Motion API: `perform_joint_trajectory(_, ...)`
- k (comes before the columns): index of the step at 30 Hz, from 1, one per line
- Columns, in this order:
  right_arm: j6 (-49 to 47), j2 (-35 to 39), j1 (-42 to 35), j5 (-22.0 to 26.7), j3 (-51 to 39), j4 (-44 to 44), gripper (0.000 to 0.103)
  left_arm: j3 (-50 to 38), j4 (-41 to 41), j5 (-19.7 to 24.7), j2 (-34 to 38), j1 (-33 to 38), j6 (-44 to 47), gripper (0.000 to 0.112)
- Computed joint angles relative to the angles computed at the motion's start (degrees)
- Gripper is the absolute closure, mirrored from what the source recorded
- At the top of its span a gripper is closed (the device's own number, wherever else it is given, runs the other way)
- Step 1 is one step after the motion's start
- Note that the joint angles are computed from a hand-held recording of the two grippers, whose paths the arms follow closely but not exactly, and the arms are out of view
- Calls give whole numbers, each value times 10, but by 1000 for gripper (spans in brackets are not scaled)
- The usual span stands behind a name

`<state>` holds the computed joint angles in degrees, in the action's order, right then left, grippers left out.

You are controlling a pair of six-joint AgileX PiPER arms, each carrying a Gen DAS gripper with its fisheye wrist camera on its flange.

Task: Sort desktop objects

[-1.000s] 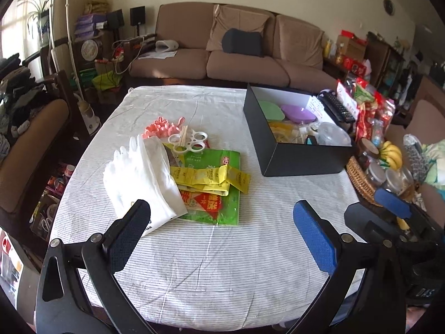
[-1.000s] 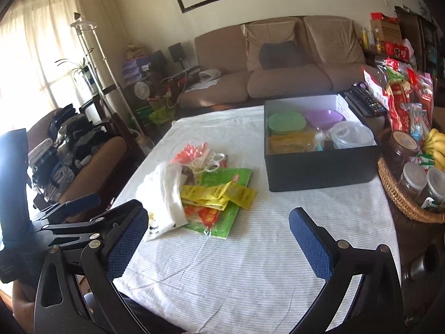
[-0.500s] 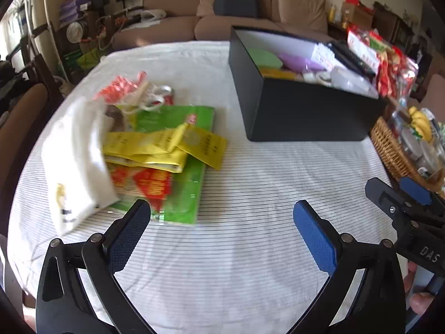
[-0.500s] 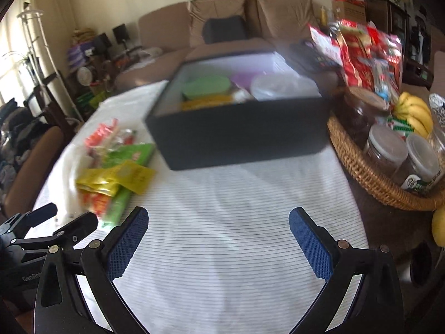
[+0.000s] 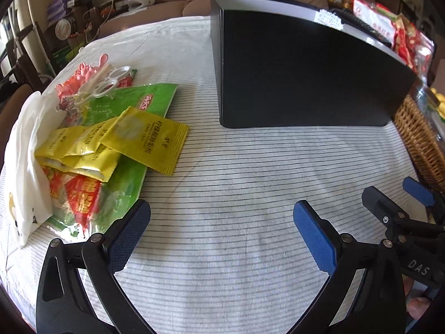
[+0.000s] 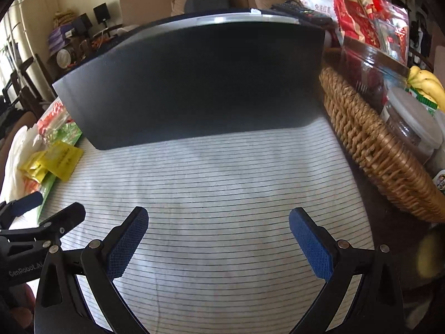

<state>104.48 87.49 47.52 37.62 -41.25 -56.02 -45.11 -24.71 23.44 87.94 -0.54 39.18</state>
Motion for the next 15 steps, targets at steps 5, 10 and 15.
perform_joint_trajectory(5, 31, 12, 1, -2, 3, -34, 0, 2, 37, -28, 22, -12, -48, 9)
perform_joint_trajectory(10, 20, 29, -11, -14, 0, -20, 0, 16, -31, -50, 31, 0, 19, 9)
perform_joint_trajectory(15, 11, 23, -13, -14, 6, -13, 0, 41, -113, -81, 22, 3, 94, 9)
